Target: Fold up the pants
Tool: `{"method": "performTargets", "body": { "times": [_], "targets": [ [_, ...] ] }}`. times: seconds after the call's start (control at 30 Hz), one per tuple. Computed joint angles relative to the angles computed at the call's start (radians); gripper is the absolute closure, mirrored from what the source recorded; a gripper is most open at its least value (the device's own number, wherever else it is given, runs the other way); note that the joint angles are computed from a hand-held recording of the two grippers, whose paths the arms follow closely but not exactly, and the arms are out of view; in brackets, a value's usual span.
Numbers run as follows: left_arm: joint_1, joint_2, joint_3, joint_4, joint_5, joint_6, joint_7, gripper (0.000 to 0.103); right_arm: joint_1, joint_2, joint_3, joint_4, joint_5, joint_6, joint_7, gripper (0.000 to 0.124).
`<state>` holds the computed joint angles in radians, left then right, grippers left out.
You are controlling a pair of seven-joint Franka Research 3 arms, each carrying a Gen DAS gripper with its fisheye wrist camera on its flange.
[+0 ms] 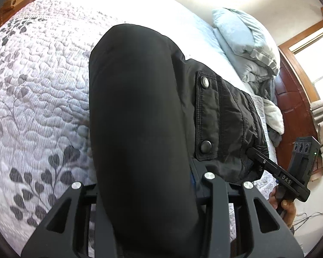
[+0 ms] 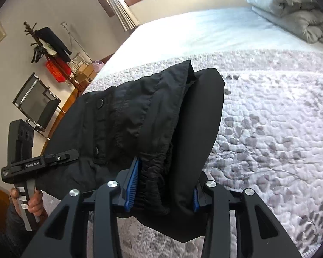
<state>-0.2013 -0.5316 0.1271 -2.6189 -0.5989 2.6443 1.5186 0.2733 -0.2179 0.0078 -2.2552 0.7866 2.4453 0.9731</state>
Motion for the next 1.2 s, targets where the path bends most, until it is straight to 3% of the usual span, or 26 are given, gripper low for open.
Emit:
{"method": "performTargets", "body": {
  "times": [0.23, 0.47, 0.77, 0.83, 0.93, 1.07, 1.2],
  "targets": [
    [-0.010, 0.067, 0.019, 0.003, -0.062, 0.020, 0.095, 0.066, -0.010, 0.086, 0.008, 0.031, -0.008, -0.003, 0.018, 0.084],
    [-0.006, 0.093, 0.000, -0.008, -0.098, 0.058, 0.151, 0.056, -0.025, 0.117, 0.009, 0.027, 0.017, -0.006, 0.004, 0.080],
    [-0.013, 0.109, -0.008, -0.027, -0.123, 0.107, 0.190, 0.045, -0.040, 0.148, 0.012, 0.034, 0.047, -0.017, -0.007, 0.072],
    [-0.013, 0.113, -0.005, -0.028, -0.126, 0.110, 0.195, 0.044, -0.043, 0.153, 0.014, 0.036, 0.036, -0.015, -0.001, 0.066],
    [-0.014, 0.102, -0.001, -0.042, -0.132, 0.114, 0.205, 0.043, -0.050, 0.148, 0.013, 0.031, 0.022, -0.022, 0.022, 0.057],
    [0.001, 0.077, -0.010, -0.059, -0.103, 0.111, 0.181, 0.039, -0.062, 0.102, -0.003, -0.008, 0.068, -0.021, 0.014, 0.053],
    [0.034, 0.021, -0.024, -0.094, -0.039, 0.097, 0.115, 0.036, -0.077, 0.026, -0.018, -0.070, 0.053, 0.042, 0.056, 0.052]
  ]
}}
